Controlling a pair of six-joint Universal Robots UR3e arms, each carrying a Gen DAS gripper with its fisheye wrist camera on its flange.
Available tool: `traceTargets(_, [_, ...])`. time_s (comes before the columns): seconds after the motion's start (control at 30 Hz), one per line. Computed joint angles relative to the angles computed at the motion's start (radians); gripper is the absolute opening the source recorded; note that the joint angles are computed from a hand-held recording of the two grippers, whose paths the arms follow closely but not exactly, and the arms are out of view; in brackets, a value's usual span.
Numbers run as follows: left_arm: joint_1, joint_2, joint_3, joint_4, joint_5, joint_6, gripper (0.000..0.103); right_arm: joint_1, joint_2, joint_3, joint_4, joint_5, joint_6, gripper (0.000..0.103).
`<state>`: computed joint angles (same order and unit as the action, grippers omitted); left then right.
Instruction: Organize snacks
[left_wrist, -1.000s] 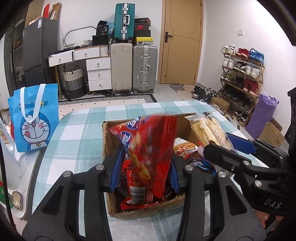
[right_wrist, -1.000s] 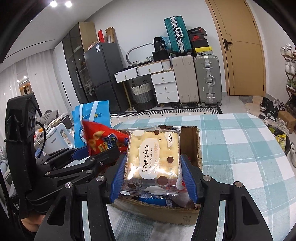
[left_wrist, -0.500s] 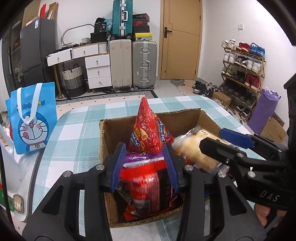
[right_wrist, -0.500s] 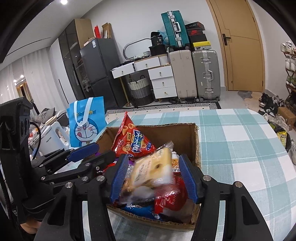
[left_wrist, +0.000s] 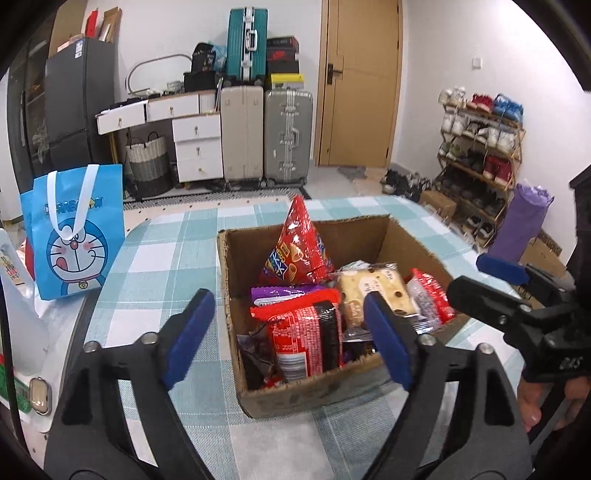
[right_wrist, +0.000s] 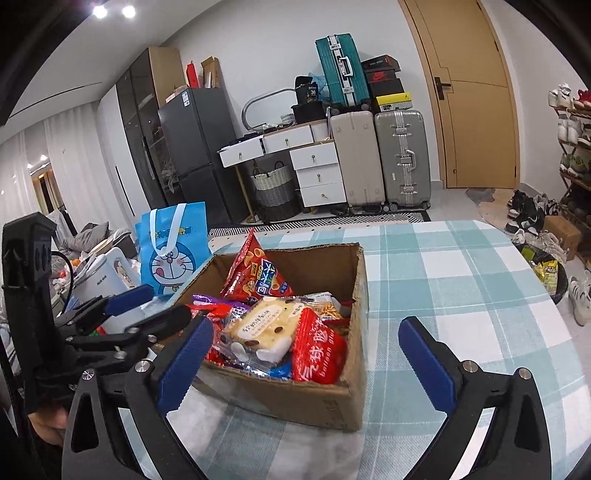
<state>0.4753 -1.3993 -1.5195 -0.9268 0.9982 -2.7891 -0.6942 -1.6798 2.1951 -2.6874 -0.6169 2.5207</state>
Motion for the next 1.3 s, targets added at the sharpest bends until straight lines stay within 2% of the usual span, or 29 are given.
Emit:
traceTargets(0.1, [0.063, 0.078, -0.048, -0.041, -0.069, 0.02, 0.089, -0.039, -0.054, 0.036, 0.069, 0.031, -0.067, 0.102])
traceTargets(0.2, [0.133, 0.164, -0.106, -0.085, -0.147, 0.063, 0.103, -0.078, -0.113, 0.08, 0.136, 0.063, -0.147, 0.102])
traceTargets(0.3, [0.198, 0.265, -0.175, -0.106, -0.209, 0.111, 0.102, -0.122, -0.178, 0.129, 0.208, 0.093, -0.232, 0.102])
traceTargets(0.63, [0.412, 0.501, -0.29, -0.375, -0.361, 0.308, 0.102, -0.246, -0.354, 0.226, 0.502, 0.154, -0.502, 0.102])
traceTargets(0.97, [0.49, 0.616, -0.418, -0.466, -0.362, 0.405, 0.102, -0.378, -0.53, 0.262, 0.909, 0.206, -0.84, 0.102])
traceTargets(1.13, [0.54, 0.673, -0.452, -0.527, -0.399, 0.469, 0.102, -0.413, -0.567, 0.27, 1.009, 0.22, -0.933, 0.102])
traceTargets(1.3, [0.55, 0.711, -0.495, -0.515, -0.406, 0.485, 0.102, -0.414, -0.55, 0.289, 0.964, 0.231, -0.922, 0.102])
